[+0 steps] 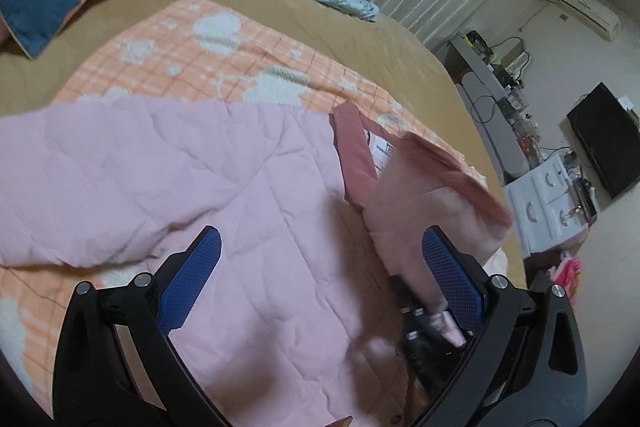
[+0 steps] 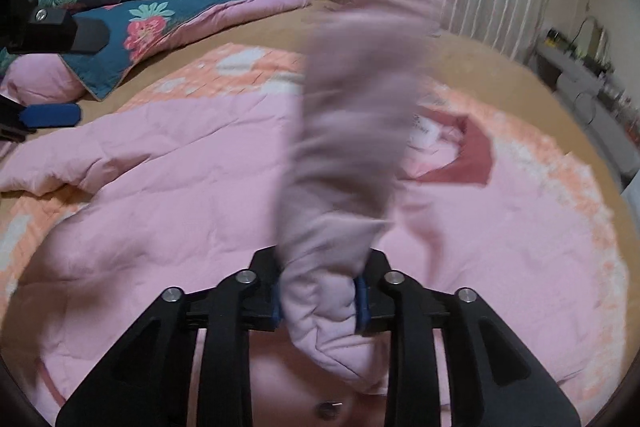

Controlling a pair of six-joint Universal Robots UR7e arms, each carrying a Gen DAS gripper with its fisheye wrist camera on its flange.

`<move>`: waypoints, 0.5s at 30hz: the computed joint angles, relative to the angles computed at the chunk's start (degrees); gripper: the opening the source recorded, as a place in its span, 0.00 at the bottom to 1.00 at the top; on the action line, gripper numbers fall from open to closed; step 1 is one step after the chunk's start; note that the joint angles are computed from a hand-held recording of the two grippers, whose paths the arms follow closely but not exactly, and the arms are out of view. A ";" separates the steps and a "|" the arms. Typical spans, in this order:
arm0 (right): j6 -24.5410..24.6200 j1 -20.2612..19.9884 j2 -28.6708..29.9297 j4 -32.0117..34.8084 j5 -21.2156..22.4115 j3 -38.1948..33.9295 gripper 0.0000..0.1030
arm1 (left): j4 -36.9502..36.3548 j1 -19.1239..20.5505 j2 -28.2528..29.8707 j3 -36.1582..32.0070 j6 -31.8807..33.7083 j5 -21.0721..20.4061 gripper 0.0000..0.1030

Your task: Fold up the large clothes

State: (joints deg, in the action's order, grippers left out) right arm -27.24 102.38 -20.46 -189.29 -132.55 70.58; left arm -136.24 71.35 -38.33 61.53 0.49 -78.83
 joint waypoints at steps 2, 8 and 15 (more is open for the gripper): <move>0.42 0.06 0.36 1.59 0.78 -0.12 0.39 | 1.09 0.53 0.18 -0.27 -0.92 -1.85 0.92; 2.09 0.04 0.14 4.70 3.19 1.00 0.72 | 5.75 2.26 1.36 -1.46 -3.99 -7.28 0.92; 7.16 -0.56 -5.47 2.36 8.20 9.63 0.86 | 10.46 3.86 3.64 -2.12 -7.02 -9.57 0.91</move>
State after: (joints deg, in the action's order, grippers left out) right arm -20.07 101.82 -25.93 -186.93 -124.36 80.21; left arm -125.78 75.21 -34.70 59.41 -6.54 -88.40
